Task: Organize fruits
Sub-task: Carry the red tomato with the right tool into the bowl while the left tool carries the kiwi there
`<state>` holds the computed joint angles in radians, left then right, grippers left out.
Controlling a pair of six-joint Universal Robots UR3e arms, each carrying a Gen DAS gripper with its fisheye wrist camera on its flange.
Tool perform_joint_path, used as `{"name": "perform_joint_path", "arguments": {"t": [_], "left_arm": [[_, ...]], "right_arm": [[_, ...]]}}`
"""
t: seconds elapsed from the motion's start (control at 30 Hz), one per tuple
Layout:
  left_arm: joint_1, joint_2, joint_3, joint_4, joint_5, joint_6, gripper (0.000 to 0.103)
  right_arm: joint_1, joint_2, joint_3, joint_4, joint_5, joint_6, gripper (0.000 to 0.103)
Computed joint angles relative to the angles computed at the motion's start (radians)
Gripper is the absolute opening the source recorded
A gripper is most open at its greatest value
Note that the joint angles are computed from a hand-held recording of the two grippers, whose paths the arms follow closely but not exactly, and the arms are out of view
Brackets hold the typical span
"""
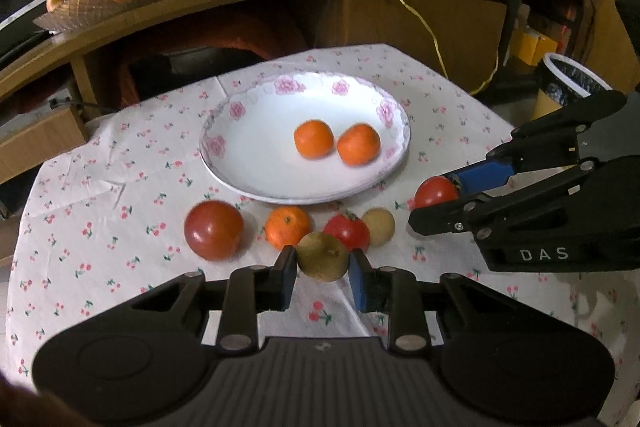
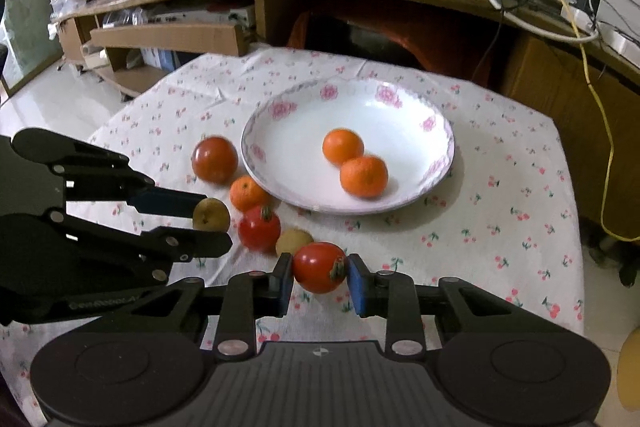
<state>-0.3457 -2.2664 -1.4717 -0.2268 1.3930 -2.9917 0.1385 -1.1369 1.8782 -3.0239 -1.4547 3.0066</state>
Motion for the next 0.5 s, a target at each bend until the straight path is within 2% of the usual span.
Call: {"name": "perform_joint_path", "arguments": {"t": [0.5], "left_arm": [[-0.011,-0.080,0.202,-0.061,0.033,-0.035,0.034]], "right_arm": [[0.006,0.062,-0.140,0.002,-0.029,0.051,0.028]]}}
